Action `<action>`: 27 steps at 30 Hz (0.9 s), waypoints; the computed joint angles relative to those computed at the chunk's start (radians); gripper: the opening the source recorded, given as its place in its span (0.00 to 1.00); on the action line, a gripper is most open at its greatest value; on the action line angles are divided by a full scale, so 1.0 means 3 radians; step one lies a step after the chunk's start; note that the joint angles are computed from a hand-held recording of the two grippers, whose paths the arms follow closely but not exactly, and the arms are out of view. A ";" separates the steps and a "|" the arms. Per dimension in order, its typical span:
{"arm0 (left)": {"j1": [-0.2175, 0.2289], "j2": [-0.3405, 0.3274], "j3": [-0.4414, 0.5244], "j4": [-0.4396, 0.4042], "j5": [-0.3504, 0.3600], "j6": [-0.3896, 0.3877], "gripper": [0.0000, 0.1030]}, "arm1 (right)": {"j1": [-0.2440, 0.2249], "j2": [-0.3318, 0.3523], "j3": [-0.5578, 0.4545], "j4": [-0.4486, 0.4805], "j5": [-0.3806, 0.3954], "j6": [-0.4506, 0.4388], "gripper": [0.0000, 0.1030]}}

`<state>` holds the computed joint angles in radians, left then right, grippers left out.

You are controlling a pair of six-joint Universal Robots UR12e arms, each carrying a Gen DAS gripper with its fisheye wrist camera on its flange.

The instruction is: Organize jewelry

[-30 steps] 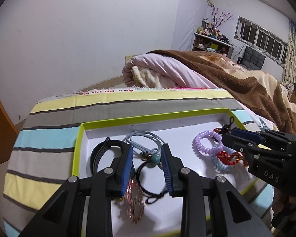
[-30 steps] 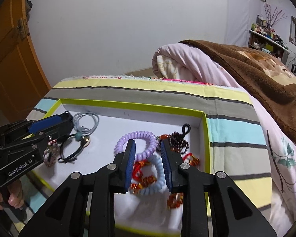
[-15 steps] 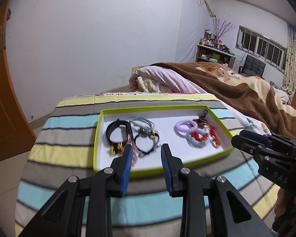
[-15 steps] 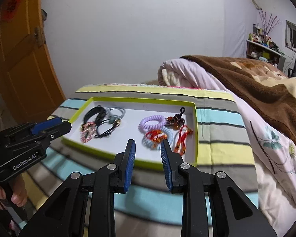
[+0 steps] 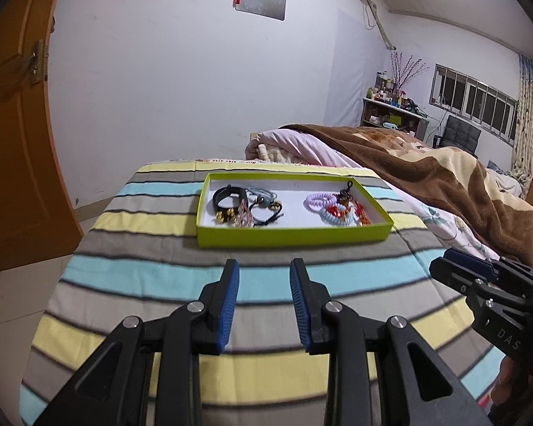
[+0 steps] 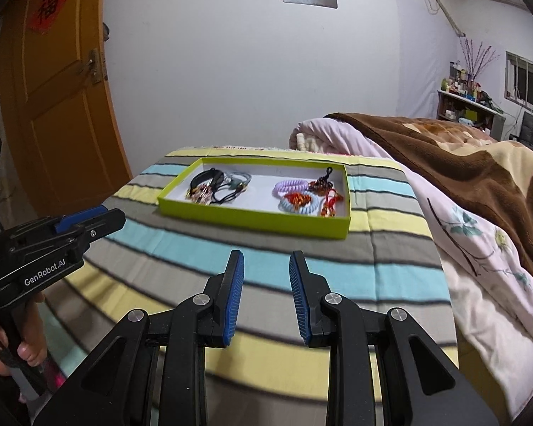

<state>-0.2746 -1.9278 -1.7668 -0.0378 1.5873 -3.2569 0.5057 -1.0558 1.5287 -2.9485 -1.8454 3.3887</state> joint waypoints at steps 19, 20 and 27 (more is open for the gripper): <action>-0.0085 0.0164 -0.0328 0.0115 0.0167 -0.0020 0.30 | 0.0144 -0.0114 0.0247 -0.0183 -0.0201 0.0009 0.26; -0.0088 0.0164 -0.0330 0.0117 0.0175 -0.0023 0.30 | 0.0145 -0.0115 0.0248 -0.0184 -0.0200 0.0007 0.26; -0.0092 0.0168 -0.0342 0.0111 0.0159 -0.0033 0.30 | 0.0149 -0.0117 0.0245 -0.0157 -0.0194 0.0015 0.26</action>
